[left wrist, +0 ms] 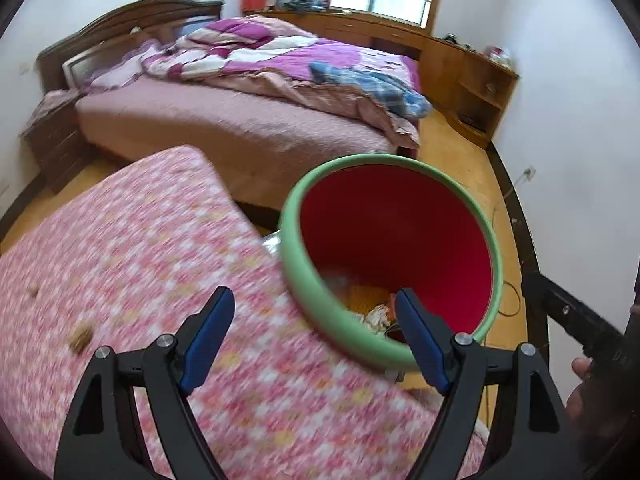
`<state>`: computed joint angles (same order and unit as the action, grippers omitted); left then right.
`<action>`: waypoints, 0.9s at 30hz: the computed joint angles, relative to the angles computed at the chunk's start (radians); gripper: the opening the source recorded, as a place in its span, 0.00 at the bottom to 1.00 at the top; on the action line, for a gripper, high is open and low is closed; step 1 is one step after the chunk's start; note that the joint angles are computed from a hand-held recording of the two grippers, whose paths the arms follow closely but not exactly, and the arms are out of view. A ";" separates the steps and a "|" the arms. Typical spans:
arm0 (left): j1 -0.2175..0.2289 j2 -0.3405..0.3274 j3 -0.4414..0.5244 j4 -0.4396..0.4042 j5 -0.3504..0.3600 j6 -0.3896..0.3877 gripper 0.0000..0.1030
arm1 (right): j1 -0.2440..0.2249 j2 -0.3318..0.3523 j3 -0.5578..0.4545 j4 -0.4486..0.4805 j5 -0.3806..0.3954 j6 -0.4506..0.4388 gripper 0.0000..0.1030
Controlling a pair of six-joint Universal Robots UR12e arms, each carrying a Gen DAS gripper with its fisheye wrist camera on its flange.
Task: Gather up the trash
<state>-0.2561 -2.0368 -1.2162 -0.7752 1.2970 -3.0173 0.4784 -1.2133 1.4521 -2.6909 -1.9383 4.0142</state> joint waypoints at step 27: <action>0.189 0.301 -0.384 0.178 0.147 -0.234 0.80 | 0.148 0.175 -0.291 0.026 0.184 -0.335 0.86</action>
